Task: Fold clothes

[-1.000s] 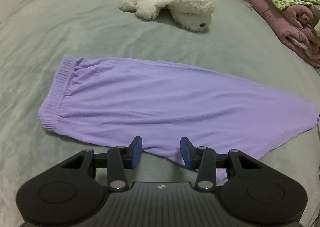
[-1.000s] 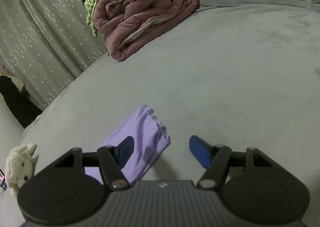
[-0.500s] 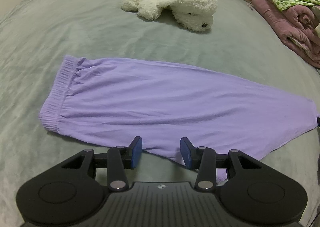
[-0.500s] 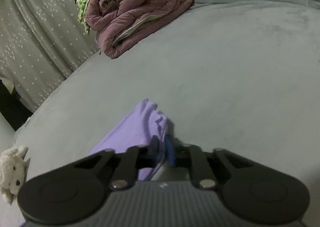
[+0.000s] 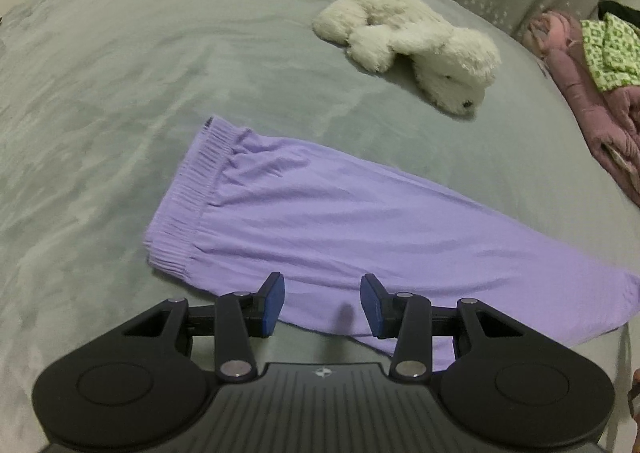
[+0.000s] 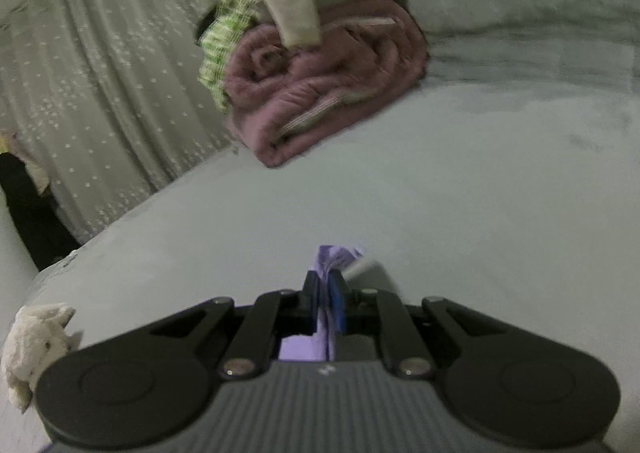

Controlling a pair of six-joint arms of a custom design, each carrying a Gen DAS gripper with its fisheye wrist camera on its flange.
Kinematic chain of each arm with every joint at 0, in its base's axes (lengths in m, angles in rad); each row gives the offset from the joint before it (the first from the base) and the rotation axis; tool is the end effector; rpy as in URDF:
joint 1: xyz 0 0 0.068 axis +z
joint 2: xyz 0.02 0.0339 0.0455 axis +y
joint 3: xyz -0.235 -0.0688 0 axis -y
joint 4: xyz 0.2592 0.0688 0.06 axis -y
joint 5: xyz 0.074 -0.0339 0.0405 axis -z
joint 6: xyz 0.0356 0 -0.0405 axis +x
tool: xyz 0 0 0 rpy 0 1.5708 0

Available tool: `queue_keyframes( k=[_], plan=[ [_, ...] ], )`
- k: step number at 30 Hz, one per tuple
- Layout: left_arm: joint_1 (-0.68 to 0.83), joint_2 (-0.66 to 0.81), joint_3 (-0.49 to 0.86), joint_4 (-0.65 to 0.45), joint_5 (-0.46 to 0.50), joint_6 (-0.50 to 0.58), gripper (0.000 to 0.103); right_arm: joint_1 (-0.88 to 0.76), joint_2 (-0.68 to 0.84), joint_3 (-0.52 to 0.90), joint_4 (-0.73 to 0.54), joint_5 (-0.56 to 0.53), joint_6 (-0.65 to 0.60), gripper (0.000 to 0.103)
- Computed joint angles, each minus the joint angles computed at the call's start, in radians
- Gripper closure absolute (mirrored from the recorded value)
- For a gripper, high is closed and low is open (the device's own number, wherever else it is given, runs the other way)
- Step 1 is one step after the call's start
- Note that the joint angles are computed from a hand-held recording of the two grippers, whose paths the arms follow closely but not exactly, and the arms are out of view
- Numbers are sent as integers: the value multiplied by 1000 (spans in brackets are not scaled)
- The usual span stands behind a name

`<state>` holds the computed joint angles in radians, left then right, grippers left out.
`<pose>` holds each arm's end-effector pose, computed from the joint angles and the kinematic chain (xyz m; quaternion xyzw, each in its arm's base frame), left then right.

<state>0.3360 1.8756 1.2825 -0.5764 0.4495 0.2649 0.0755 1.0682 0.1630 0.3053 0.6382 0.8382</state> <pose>0.3642 0.1108 0.1449 0.0104 0.9563 -0.1511 0.2502 0.1998 -0.0062 0.0947 0.4484 0.7250 -0.0536 0.5200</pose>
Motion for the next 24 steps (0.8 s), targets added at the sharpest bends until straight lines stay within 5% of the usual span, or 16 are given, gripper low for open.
queue_keyframes(
  k=[8, 20, 24],
  plan=[
    [11, 9, 21, -17, 24, -16, 62, 152, -9, 71, -65, 118, -39, 95],
    [79, 98, 158, -95, 75, -120, 62, 315, 216, 221, -87, 238, 23, 95],
    [113, 129, 207, -117, 103, -148, 62, 466, 350, 347, -56, 335, -84, 95]
  ],
)
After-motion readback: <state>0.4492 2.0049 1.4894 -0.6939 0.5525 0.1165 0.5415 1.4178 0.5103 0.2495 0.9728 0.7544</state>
